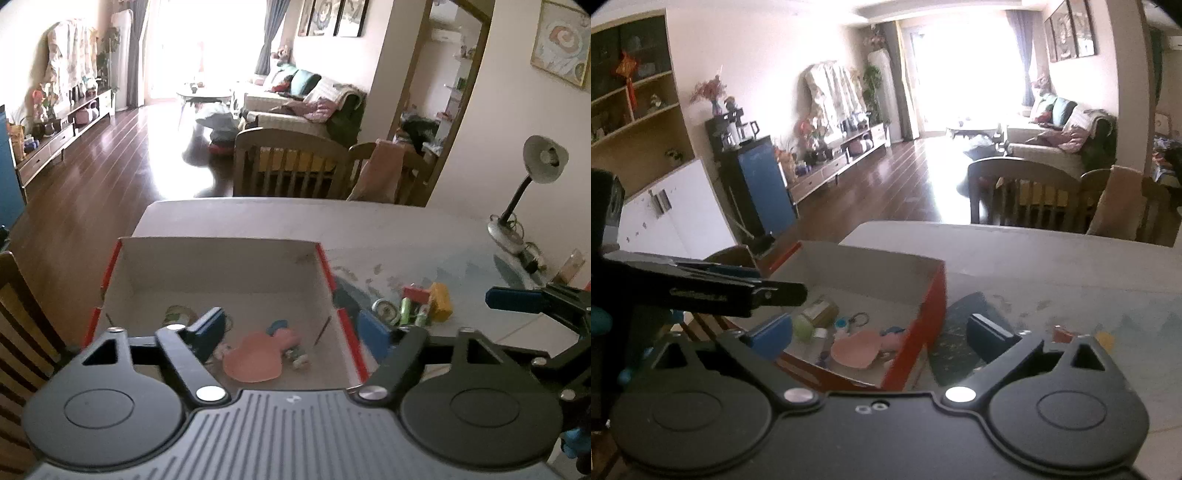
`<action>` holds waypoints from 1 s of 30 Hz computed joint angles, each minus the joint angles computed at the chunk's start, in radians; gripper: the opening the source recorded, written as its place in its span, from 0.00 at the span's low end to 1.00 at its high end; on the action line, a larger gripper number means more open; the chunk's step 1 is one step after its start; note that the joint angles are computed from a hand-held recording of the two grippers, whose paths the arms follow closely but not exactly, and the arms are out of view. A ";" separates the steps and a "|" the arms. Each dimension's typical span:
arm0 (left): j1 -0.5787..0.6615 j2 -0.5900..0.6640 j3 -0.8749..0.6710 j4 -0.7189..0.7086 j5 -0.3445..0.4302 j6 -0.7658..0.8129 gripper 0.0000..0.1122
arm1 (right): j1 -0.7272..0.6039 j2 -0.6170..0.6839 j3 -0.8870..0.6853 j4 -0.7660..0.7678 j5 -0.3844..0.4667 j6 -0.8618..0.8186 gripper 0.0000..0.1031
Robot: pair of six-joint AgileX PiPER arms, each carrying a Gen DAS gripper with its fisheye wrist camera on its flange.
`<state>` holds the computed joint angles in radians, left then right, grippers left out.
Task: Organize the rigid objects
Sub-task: 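Withdraw both grippers from the box back over the remaining items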
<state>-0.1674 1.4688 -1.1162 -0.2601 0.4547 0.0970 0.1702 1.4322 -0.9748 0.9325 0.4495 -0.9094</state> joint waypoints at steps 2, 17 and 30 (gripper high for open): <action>-0.030 -0.007 0.005 0.043 -0.017 -0.054 0.74 | -0.044 -0.017 0.012 0.041 0.026 -0.047 0.99; -0.272 0.092 -0.055 0.392 -0.086 -0.499 0.82 | -0.399 -0.018 0.048 0.150 0.179 -0.253 0.99; -0.432 0.328 -0.190 0.734 -0.102 -0.907 0.92 | -0.561 0.174 -0.047 0.149 0.192 -0.382 0.99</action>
